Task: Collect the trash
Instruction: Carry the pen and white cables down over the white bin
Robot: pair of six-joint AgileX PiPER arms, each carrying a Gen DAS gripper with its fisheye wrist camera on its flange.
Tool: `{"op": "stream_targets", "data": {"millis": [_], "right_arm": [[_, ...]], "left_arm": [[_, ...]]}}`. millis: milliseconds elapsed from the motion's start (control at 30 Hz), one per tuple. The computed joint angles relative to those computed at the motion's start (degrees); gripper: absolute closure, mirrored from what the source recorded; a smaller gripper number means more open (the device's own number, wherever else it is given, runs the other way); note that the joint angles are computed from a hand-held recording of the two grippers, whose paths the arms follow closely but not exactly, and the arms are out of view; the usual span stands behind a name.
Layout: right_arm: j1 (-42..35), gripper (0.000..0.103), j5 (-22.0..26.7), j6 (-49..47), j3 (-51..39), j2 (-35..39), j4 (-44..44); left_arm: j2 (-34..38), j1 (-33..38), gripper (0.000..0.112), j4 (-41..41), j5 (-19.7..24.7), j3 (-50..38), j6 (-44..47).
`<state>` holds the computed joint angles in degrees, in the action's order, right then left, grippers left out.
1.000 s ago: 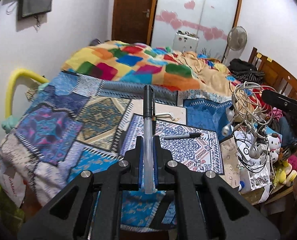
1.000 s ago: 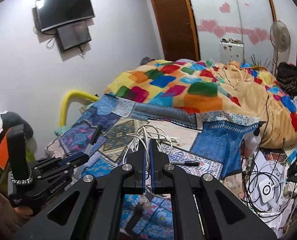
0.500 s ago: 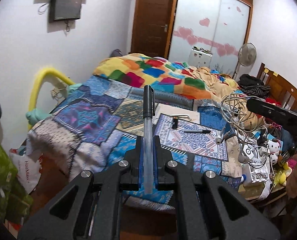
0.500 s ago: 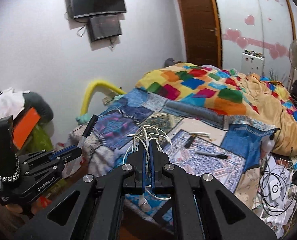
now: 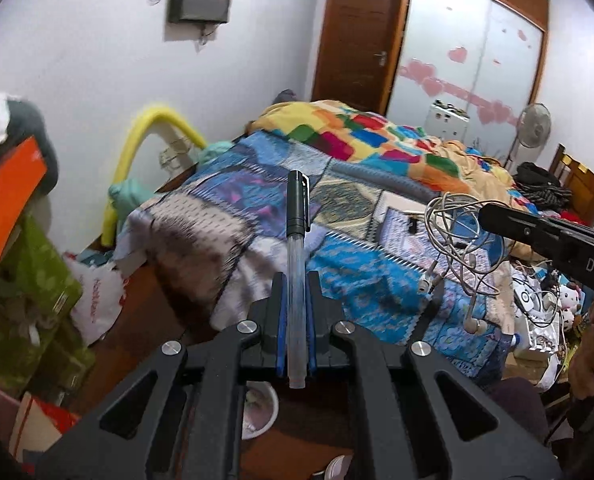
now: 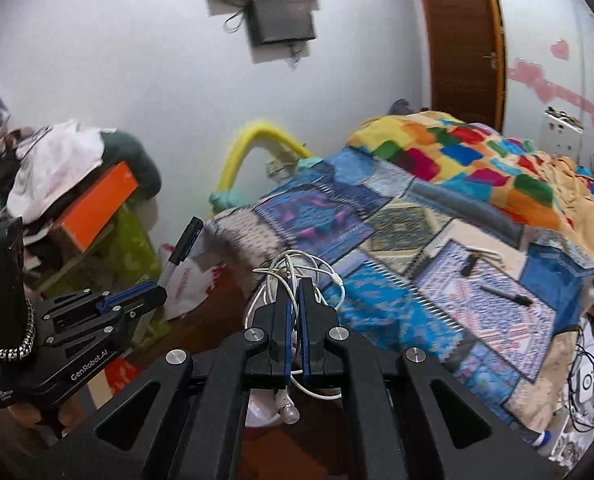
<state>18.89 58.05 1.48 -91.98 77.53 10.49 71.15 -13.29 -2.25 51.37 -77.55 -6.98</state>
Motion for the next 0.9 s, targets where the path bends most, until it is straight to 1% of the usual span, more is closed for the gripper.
{"op": "stream_targets", "data": {"millis": [200,267,400,667,900], "right_arm": [[8.2,0.1,-1.4,5.0,0.4,3.7,-4.6],[10.0,0.1,-1.3,5.9,0.3,5.5,-4.8],[13.5,0.1,-1.0,7.5,0.0,9.7,-5.7],[16.5,0.1,0.0,6.6,-0.8,19.6,-4.1],[17.5,0.1,2.0,5.1,-3.2,28.2,-1.8]], "left_arm": [[-2.0,9.2,0.105,-5.4,-1.1,7.8,7.0],[-2.5,13.1,0.105,-8.3,-1.3,10.8,10.7],[-1.8,18.4,0.105,-12.4,-2.3,15.8,14.9],[4.2,22.7,0.105,-14.3,-5.4,22.8,17.6],[11.8,24.5,0.105,-16.2,-7.6,25.2,18.6]]}}
